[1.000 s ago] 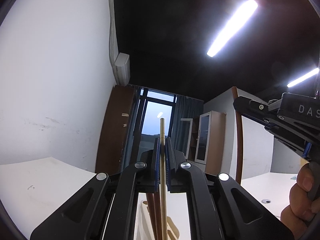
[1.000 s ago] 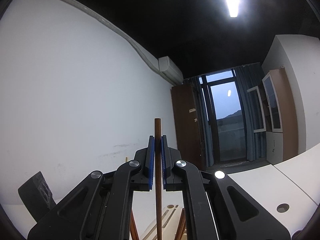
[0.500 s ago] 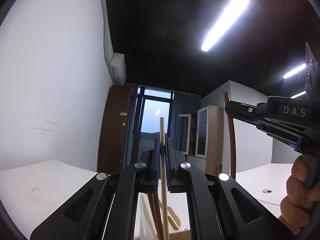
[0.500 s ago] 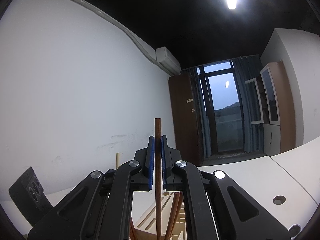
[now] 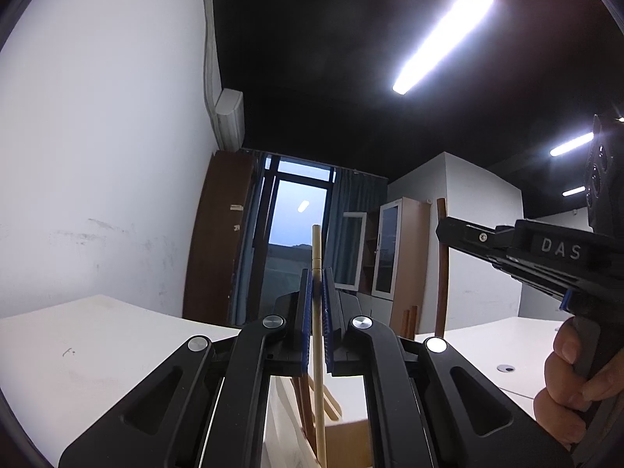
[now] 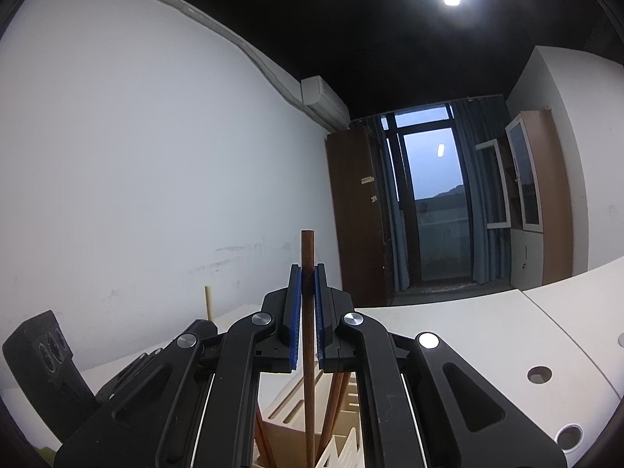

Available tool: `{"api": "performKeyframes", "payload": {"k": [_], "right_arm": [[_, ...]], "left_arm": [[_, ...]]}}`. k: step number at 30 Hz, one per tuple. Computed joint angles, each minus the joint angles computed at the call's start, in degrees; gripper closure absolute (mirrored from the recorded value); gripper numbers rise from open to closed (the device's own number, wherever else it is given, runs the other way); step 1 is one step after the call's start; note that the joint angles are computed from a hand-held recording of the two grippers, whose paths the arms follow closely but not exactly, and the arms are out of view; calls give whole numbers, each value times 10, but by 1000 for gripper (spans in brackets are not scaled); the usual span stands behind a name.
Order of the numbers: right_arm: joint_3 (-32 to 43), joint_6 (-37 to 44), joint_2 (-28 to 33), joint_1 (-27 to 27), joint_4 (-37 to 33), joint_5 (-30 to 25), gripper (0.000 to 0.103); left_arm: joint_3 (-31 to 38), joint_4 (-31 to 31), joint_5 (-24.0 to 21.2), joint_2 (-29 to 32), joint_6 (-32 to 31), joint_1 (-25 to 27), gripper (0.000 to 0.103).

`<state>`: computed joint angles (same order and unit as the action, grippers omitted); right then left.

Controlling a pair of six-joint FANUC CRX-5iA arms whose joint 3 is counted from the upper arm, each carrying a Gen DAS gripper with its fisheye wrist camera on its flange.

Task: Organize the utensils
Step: 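Lower both chopsticks into the holder and open both tools, then move both open tools back down to the loose bamboo chopsticks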

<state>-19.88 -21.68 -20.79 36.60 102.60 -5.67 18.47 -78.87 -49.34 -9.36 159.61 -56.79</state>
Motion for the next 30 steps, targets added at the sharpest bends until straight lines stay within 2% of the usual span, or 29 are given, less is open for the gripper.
{"api": "performKeyframes", "payload": {"k": [2,7,12,15,17,24,30], "right_arm": [[1,83,3,38,-82,-34,96],[2,197,4,95,-180,-84,96],[-4,218,-3,110,-199,-100,94],[-2,221,-5,112,-210,-105,81],[-4,228,-8,115,-217,-112,81],[-3,256,-15,137,-248,-153,77],[-2,288,-19,166,-276,-199,71]], "left_arm": [[-4,22,11,-5,-11,11,99],[-19,99,54,-24,-37,52,99],[-30,143,75,-36,-56,75,98],[-39,145,80,-46,-60,74,98],[-41,150,81,-50,-63,76,97],[-37,158,70,-54,-69,70,89],[-17,194,47,-44,-121,67,85]]}}
